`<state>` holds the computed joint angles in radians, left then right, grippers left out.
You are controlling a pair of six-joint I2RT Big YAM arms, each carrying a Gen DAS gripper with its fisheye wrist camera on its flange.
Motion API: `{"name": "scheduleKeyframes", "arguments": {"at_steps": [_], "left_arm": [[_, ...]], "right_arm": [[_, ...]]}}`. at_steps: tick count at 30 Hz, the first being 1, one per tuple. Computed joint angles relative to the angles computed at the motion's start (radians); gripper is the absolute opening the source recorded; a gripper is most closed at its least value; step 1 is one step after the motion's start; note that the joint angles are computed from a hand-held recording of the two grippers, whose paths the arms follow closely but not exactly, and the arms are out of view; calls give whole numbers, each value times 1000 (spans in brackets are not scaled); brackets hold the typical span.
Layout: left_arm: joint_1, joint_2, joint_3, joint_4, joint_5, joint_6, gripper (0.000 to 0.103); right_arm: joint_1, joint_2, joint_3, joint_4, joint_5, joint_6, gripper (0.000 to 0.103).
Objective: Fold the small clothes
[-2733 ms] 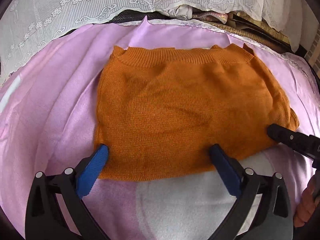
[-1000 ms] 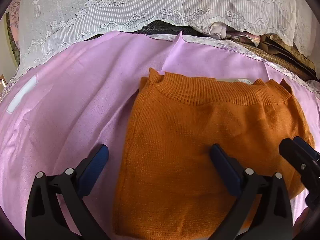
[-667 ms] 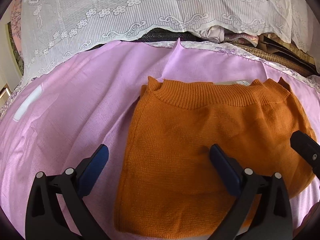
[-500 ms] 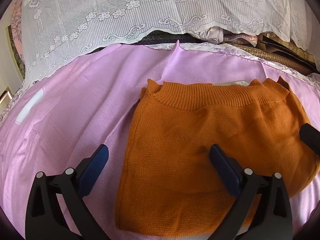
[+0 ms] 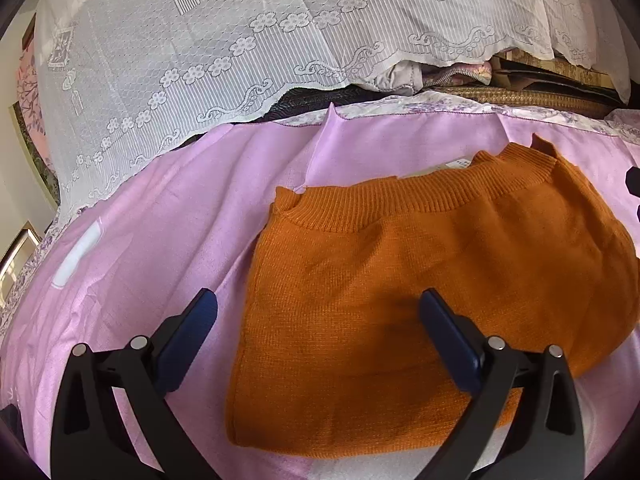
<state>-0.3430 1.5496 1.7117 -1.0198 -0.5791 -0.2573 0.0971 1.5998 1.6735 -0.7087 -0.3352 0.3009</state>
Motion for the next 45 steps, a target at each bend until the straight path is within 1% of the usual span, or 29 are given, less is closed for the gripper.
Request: {"name": "scheduleKeyframes", "arguments": {"at_steps": [4,6,9,14,18,20,25,27,30,31,33,35,36,37,39,42,45], "left_arm": [[-8,0,0,4,-13,11,99],[-13,-2,-3,7,-19,14,99],[-19,-5,-5,9,-25,20,99],[-34,-10,-9,15,-28,26,99],[-51,-21,-9,17,-11,26,99],[-66,-34,-16,35,0,35,99],[-122,-37,-29,66,18,116,99],[-147,-31,-38,80,0,165,99],[-185,-31,-64,127,-47,245,99],[-195,-33,-72,141,-49,266,99],[-209,-27,-70,147,-32,287,99],[-221,-5,-49,133,-13,299,99],[-227,7,-39,132,-12,309,99],[-234,18,-31,134,-16,321,99],[-247,38,-15,137,-16,340,99],[-257,60,8,131,26,357,99],[-265,96,46,104,54,383,99]], "right_arm": [[-7,16,12,-45,-15,-41,80],[-13,24,20,-65,-37,-55,80],[-25,29,25,-78,-73,-49,80],[-45,48,40,-98,-136,-16,80],[-47,61,57,-124,-171,-17,80],[-47,69,69,-137,-195,-25,80],[-50,91,103,-165,-232,-26,80],[-54,108,129,-185,-247,-30,80],[-61,135,168,-215,-270,-32,80],[-65,147,180,-220,-291,-24,80],[-73,178,210,-232,-352,3,79],[-73,211,243,-257,-403,10,73],[-70,229,267,-282,-413,-1,66],[-67,245,286,-302,-416,-12,60],[-63,270,315,-321,-421,-23,56],[-62,306,360,-345,-447,-38,52],[-66,325,383,-356,-483,-34,50]]}}
